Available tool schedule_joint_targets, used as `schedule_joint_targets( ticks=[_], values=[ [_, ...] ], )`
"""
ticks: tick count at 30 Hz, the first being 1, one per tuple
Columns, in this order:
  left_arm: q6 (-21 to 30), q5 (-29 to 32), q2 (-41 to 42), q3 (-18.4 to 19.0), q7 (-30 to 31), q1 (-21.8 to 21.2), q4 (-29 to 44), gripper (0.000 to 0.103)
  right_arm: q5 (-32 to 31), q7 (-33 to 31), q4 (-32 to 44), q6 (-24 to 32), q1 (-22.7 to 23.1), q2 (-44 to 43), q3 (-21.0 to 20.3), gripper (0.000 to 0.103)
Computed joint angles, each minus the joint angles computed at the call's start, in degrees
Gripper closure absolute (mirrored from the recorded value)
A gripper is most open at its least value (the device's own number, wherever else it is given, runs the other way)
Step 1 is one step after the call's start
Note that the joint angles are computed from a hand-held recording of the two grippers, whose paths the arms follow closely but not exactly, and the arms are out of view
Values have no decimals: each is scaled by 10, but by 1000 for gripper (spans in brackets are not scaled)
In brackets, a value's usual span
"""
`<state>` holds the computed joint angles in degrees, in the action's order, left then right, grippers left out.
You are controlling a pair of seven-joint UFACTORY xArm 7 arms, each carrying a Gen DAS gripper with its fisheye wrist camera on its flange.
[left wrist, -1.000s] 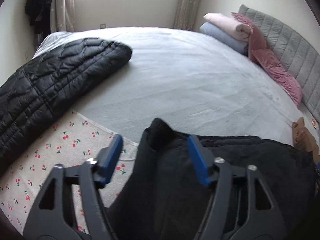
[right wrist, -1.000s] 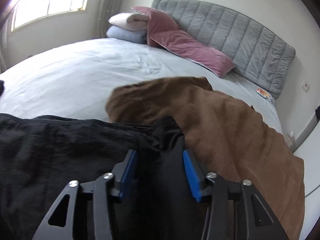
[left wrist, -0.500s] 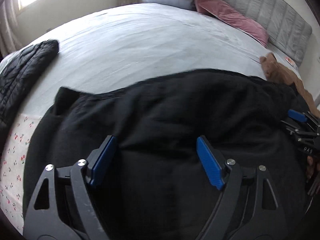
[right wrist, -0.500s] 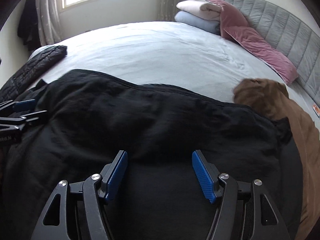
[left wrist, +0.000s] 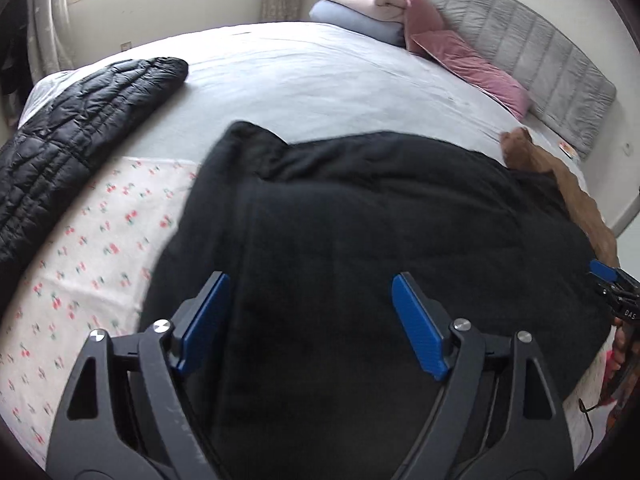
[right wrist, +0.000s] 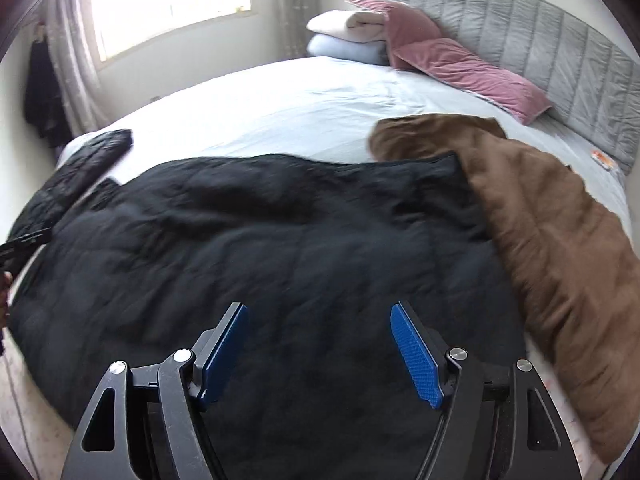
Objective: Fold large clothes
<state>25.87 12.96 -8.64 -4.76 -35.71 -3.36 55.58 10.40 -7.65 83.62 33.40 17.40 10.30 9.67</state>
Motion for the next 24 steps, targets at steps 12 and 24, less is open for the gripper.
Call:
schedule_joint_targets(
  ticks=[12, 24],
  values=[
    [169, 5, -261, -74, -80, -15, -136, 16, -59, 147, -238, 38, -35, -260, 4, 26],
    [317, -23, -297, -183, -220, -75, -103, 1, -148, 354, -304, 71, 22, -380, 105, 11]
  ],
)
